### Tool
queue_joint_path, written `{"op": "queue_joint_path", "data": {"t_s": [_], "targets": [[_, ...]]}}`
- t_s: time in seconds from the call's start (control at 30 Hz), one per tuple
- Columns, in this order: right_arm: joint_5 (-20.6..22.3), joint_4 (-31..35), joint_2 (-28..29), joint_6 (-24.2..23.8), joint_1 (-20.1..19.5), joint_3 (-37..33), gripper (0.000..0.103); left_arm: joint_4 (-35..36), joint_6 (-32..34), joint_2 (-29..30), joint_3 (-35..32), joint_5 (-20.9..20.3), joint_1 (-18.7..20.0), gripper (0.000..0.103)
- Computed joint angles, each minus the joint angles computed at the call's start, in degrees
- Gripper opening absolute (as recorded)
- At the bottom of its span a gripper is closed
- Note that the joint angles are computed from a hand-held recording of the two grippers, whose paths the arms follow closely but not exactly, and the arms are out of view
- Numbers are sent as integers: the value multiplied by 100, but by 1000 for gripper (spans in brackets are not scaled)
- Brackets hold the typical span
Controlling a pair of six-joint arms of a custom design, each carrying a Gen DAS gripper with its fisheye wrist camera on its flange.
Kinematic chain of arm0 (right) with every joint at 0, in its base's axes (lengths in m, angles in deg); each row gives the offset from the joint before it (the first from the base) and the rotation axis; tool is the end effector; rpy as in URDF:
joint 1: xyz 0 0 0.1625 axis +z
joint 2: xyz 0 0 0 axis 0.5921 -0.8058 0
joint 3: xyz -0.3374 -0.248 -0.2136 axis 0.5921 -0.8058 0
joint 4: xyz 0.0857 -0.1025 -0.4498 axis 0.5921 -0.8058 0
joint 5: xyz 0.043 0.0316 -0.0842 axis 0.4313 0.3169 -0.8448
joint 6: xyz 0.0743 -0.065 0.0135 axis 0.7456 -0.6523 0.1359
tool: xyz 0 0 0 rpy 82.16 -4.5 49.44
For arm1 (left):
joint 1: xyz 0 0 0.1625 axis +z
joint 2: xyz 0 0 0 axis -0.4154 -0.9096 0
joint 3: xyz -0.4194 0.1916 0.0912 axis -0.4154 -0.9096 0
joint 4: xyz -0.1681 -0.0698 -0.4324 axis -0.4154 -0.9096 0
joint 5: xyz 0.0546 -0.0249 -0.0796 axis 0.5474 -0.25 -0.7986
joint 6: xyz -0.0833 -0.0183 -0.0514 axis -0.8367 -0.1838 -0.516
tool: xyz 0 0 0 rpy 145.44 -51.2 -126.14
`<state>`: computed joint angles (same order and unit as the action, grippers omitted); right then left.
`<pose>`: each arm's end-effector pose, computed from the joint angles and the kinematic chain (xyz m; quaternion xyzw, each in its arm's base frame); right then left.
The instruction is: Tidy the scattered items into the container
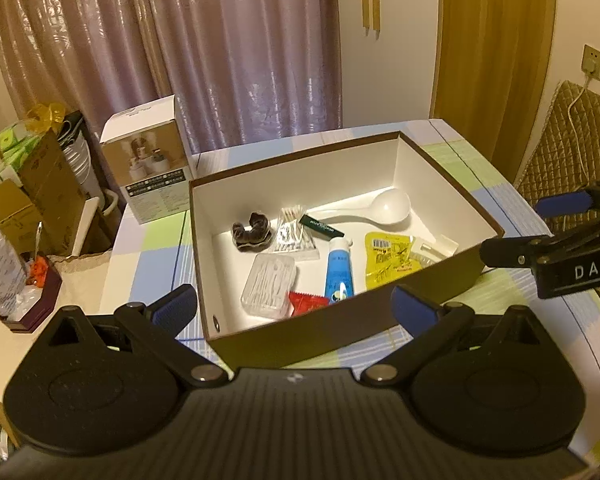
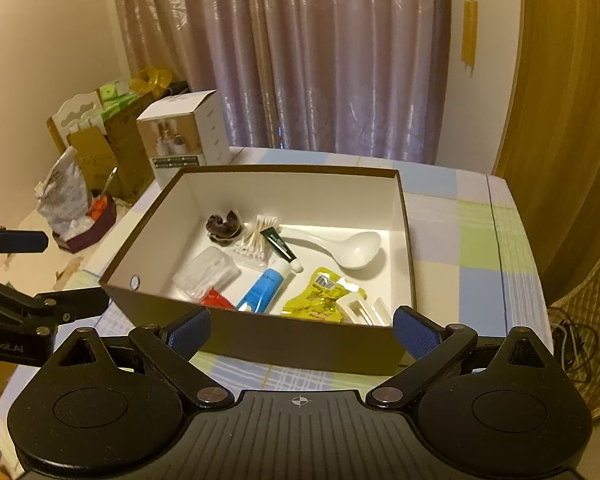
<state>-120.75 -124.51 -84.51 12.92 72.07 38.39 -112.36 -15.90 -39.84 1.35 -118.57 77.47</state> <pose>0.2767 -0.6348 0.2690 0.0832 -0.8523 0.3902 0.3381 -0.3283 -0.7392 0.2284 0.4648 0.8235 -0.2183 0.2411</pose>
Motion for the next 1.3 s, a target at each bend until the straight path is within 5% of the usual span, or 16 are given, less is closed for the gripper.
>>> {"op": "queue_joint_path", "data": {"t_s": [0.33,1.3], "targets": [[-154,-263,-7,-223,120,230,102,-67,-278,-277,471,210,-99,102],[63,-268,-365,259,176,809,102,-93,-701,-663,1095,584,-291,102]]}}
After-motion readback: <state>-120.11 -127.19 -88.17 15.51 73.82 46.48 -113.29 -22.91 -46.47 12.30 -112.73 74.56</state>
